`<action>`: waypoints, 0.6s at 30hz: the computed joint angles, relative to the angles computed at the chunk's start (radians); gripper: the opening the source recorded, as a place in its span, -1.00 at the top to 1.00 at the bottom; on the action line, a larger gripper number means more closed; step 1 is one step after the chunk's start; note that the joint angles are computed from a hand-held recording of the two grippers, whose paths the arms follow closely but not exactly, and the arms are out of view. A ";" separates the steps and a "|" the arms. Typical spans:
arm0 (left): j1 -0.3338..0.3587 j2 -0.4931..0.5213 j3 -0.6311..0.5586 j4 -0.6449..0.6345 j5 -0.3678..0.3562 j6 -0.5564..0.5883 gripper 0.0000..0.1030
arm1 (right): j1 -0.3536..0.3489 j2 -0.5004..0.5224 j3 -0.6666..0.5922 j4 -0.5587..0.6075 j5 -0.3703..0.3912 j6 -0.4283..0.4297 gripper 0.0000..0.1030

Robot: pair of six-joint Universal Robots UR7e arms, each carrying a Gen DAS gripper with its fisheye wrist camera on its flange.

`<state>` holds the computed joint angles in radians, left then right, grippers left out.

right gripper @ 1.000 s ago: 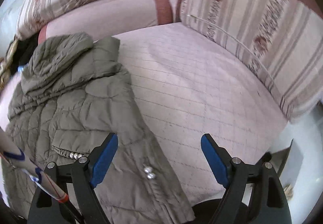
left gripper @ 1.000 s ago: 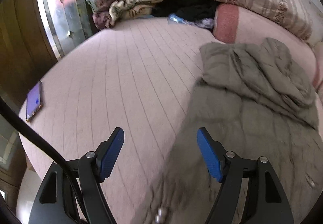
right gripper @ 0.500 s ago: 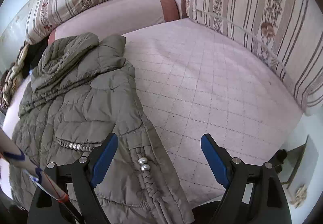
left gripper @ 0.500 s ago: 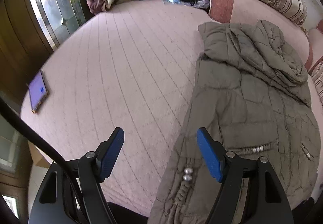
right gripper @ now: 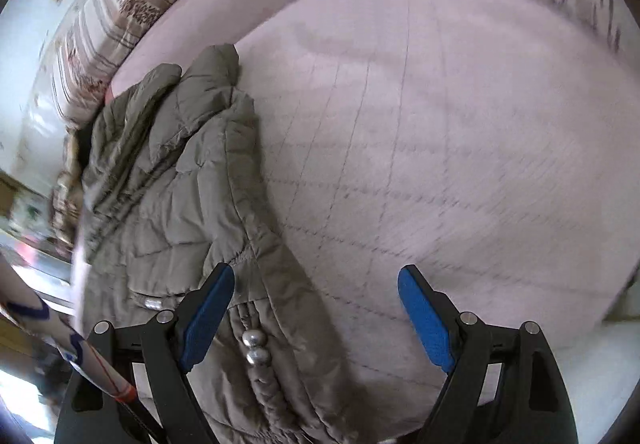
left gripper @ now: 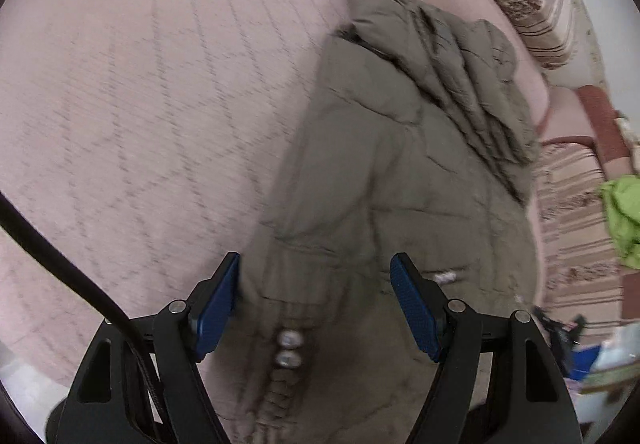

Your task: Fold large clothes

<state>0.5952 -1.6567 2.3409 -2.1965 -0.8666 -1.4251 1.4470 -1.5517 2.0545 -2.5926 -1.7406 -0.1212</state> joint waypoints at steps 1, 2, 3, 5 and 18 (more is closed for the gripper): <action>0.001 -0.001 0.006 -0.030 -0.013 0.015 -0.43 | -0.001 0.001 -0.002 0.001 0.009 -0.001 -0.73; -0.004 -0.005 0.016 -0.055 -0.023 0.024 -0.43 | -0.005 0.001 -0.006 0.013 0.030 -0.006 -0.72; -0.012 -0.011 0.026 -0.071 -0.029 0.027 -0.43 | -0.009 0.000 -0.009 0.025 0.049 -0.009 -0.72; -0.025 -0.028 0.044 -0.088 -0.038 0.025 -0.43 | -0.016 0.001 -0.013 0.057 0.084 -0.014 -0.72; -0.029 -0.085 0.118 -0.207 0.010 -0.005 -0.43 | -0.009 -0.030 0.026 0.161 0.155 -0.060 -0.53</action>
